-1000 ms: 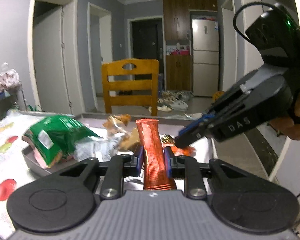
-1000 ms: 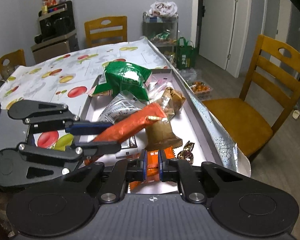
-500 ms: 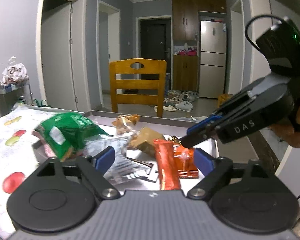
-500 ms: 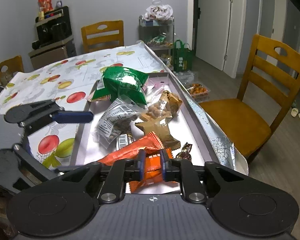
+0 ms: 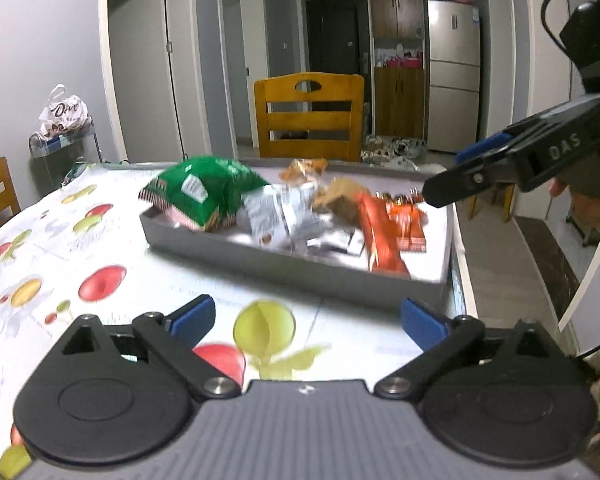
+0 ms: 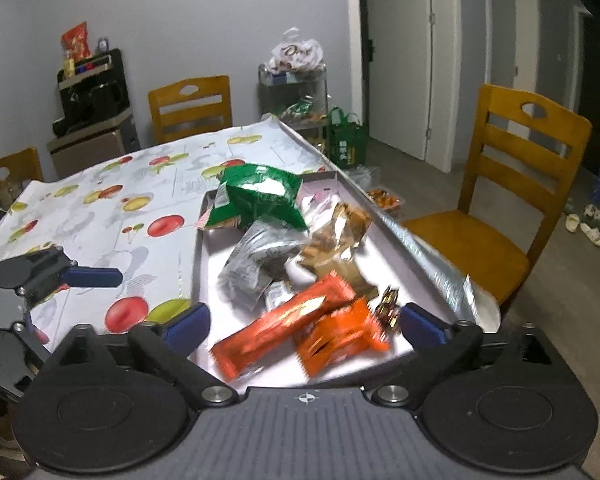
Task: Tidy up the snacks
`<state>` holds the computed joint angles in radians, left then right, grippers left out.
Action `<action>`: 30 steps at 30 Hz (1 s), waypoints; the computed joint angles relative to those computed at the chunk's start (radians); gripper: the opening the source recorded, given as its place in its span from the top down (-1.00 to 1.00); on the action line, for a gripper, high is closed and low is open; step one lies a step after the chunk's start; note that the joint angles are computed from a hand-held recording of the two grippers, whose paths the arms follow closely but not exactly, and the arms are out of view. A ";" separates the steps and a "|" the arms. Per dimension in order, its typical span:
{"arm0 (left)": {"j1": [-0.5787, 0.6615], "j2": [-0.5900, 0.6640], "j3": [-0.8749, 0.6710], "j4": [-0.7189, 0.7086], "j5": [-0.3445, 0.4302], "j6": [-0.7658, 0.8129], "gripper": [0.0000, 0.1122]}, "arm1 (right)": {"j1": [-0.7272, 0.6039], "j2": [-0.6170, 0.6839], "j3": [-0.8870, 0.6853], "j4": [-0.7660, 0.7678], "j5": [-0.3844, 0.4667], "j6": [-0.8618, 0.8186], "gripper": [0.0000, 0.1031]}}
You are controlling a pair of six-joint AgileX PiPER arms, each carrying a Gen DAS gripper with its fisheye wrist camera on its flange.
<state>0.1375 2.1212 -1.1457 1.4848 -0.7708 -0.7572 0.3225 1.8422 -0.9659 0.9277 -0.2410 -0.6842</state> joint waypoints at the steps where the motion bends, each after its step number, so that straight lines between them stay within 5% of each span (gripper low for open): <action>1: 0.006 0.001 0.011 -0.008 -0.004 0.018 -0.79 | 0.016 0.003 0.008 0.038 -0.011 -0.028 -0.99; 7: 0.021 -0.009 0.063 -0.071 -0.030 0.094 -0.80 | 0.146 0.041 0.079 0.029 -0.185 0.097 -0.99; 10: 0.020 -0.022 0.080 -0.081 -0.025 0.090 -0.81 | 0.208 0.080 0.066 0.137 -0.272 0.025 -1.00; 21: -0.004 -0.050 0.141 -0.149 0.025 0.195 -0.81 | 0.248 0.159 0.024 0.278 -0.313 0.071 -1.00; 30: -0.008 -0.027 0.082 -0.038 0.056 0.045 -0.81 | 0.254 0.182 0.018 0.262 -0.336 0.120 -1.00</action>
